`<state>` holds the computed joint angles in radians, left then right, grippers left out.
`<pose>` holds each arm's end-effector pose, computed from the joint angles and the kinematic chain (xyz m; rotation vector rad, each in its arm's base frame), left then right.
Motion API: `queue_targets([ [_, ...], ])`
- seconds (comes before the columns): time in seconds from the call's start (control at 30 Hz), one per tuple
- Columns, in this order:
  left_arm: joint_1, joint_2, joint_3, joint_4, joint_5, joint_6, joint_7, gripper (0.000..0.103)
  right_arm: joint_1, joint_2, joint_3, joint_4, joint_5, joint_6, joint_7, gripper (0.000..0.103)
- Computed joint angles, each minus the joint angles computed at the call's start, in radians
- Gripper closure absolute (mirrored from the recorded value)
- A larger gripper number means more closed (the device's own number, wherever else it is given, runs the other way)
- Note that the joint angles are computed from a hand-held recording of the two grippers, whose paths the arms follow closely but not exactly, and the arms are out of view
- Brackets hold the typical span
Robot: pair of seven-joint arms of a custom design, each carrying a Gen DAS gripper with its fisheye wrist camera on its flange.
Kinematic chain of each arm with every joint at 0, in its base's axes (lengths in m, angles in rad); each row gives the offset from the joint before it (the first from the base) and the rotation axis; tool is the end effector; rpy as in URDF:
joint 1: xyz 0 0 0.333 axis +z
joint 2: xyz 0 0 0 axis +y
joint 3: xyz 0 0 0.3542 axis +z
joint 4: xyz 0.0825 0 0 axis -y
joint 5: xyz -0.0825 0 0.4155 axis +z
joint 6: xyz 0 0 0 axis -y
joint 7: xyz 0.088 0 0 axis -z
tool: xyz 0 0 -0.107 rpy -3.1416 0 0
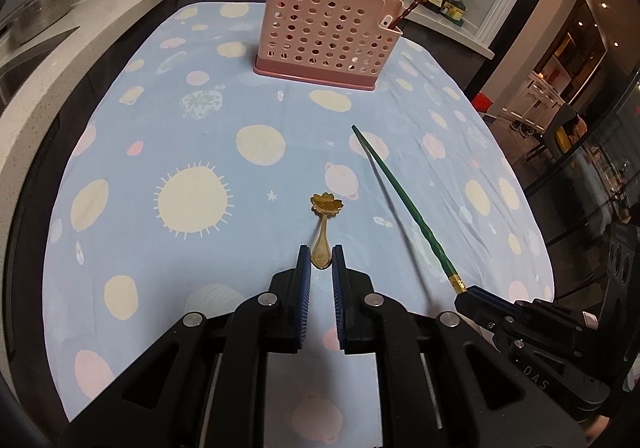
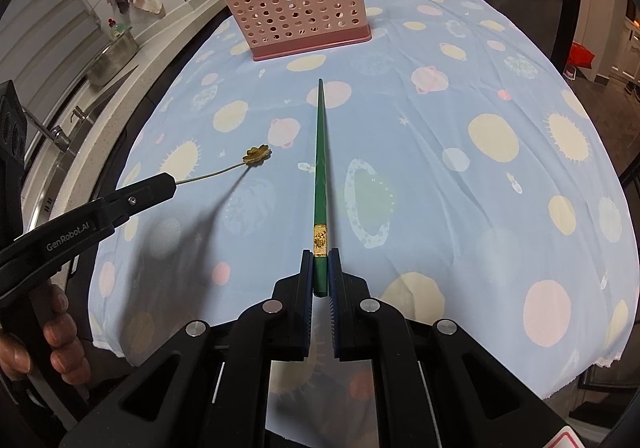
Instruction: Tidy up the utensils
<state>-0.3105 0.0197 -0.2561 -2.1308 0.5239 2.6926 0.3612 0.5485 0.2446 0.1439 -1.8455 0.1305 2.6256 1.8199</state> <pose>0.5066 -0.3408 0.4775 -2.1534 1.7036 -0.7949 0.5437 0.4367 0.4763 -2.1122 1.5034 -0.0611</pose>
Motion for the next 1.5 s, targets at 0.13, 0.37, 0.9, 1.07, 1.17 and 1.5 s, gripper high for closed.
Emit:
queue_targets([
  [0.13,-0.002,-0.002,0.0,0.014,0.027,-0.011,-0.003,0.093,0.0,-0.003,-0.005,0.01,-0.009,0.013,0.005,0.096],
  [0.37,0.005,-0.011,0.003,0.029,0.068,-0.003,-0.018,0.093,-0.002,-0.009,-0.015,0.034,-0.03,0.047,0.018,0.096],
  [0.9,0.023,-0.015,0.008,0.065,0.146,0.014,-0.032,0.103,-0.007,-0.025,-0.03,0.077,-0.078,0.119,0.049,0.096],
  [1.07,0.03,-0.017,0.014,0.046,0.12,-0.001,-0.033,0.103,-0.011,-0.022,-0.028,0.079,-0.075,0.112,0.052,0.096],
  [1.17,0.039,-0.01,0.019,0.021,0.08,-0.02,-0.032,0.101,-0.013,-0.018,-0.025,0.078,-0.067,0.107,0.048,0.096],
  [1.5,0.054,0.022,0.029,-0.023,-0.058,0.009,0.018,0.079,-0.005,0.016,-0.031,0.115,-0.069,0.067,0.055,0.096],
])
